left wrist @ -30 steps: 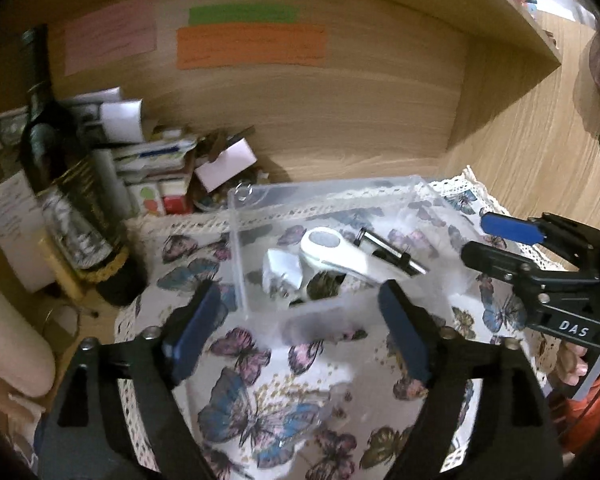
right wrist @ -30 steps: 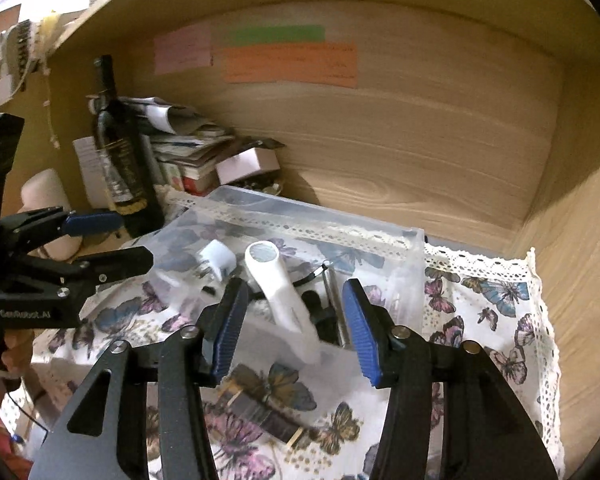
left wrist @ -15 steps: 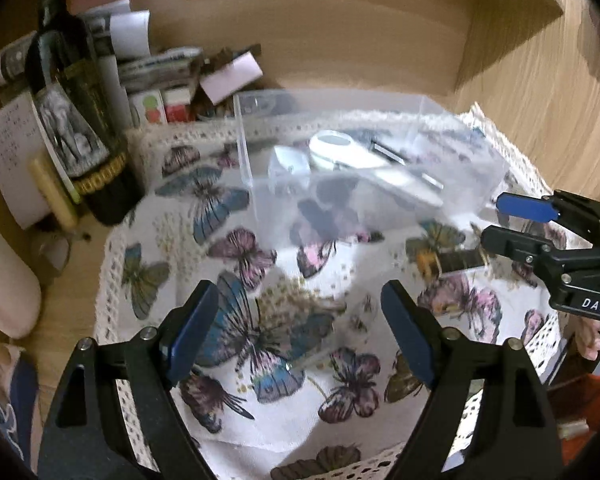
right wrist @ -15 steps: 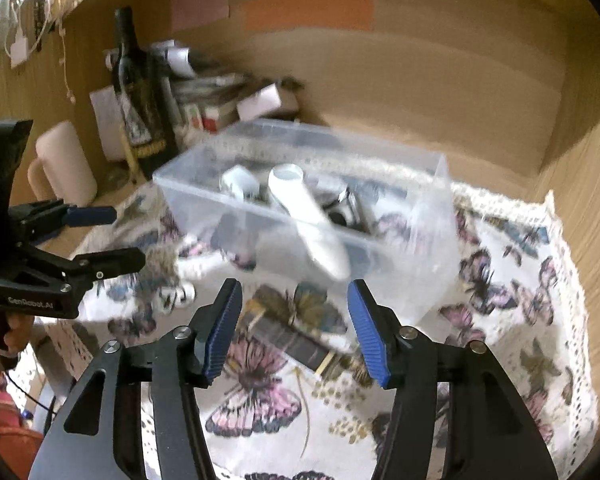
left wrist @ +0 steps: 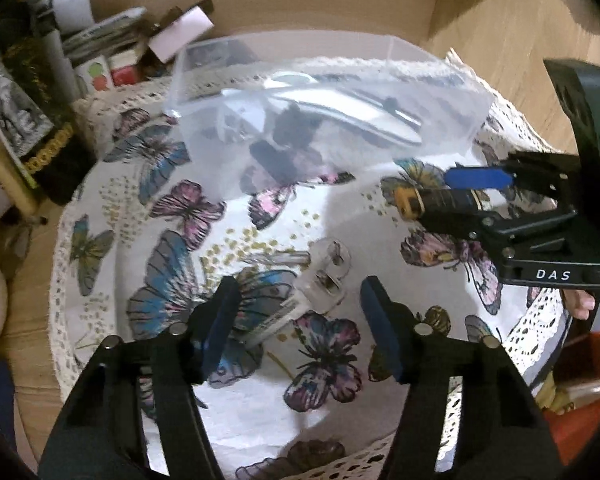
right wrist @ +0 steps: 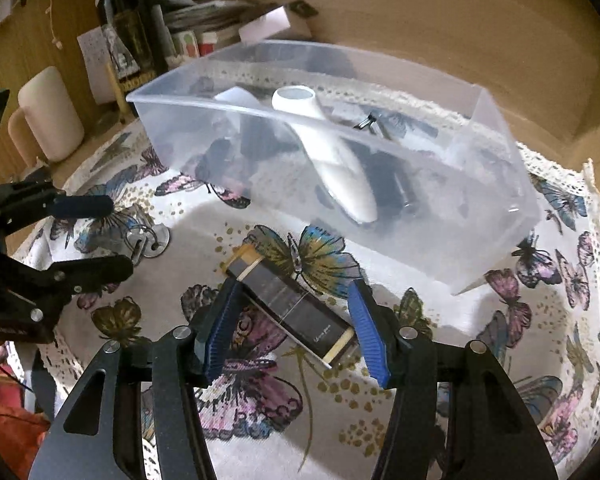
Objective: Organize rigid objects
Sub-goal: 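Grasp the silver keys with the left tool while the right tool grasps the black-and-gold box, then lower the keys and black-and-gold box into the clear box while both tools release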
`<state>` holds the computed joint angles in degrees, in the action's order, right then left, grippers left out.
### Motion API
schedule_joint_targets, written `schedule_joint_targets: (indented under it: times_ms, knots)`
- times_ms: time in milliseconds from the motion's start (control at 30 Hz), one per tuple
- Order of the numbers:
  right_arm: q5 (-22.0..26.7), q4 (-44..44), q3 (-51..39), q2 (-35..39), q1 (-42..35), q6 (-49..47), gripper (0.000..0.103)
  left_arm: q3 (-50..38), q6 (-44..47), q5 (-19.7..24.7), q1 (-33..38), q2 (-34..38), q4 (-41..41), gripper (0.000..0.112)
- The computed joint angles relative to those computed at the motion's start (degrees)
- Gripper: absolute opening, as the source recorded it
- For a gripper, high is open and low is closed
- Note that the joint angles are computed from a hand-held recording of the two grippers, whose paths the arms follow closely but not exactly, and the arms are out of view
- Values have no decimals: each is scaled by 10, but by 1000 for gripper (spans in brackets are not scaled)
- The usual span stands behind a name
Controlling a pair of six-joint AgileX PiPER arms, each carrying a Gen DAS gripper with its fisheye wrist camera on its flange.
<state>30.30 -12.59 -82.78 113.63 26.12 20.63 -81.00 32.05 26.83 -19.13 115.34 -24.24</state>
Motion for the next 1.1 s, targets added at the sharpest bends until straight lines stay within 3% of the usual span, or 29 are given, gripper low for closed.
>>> schedule_joint_targets:
  times_ms: [100,233,467,867,1100]
  knots:
    - [4,-21,-4,5,7,9,46,7,14,-15,-7,0,-2,58]
    - [1,-21,-1,1,13,8,21,14,56,-18,-8,-3,-30,33]
    - [-20,-51,24,-19,21,51,21,22,45,-28,-9,-11,-25,28]
    - [-54,-189,78,-95,43,206,21,83,150,-73,9,-85,-153,28]
    - [-65,-259,84,-126,44,275,21,76,176,-88,12,-115,-207,28]
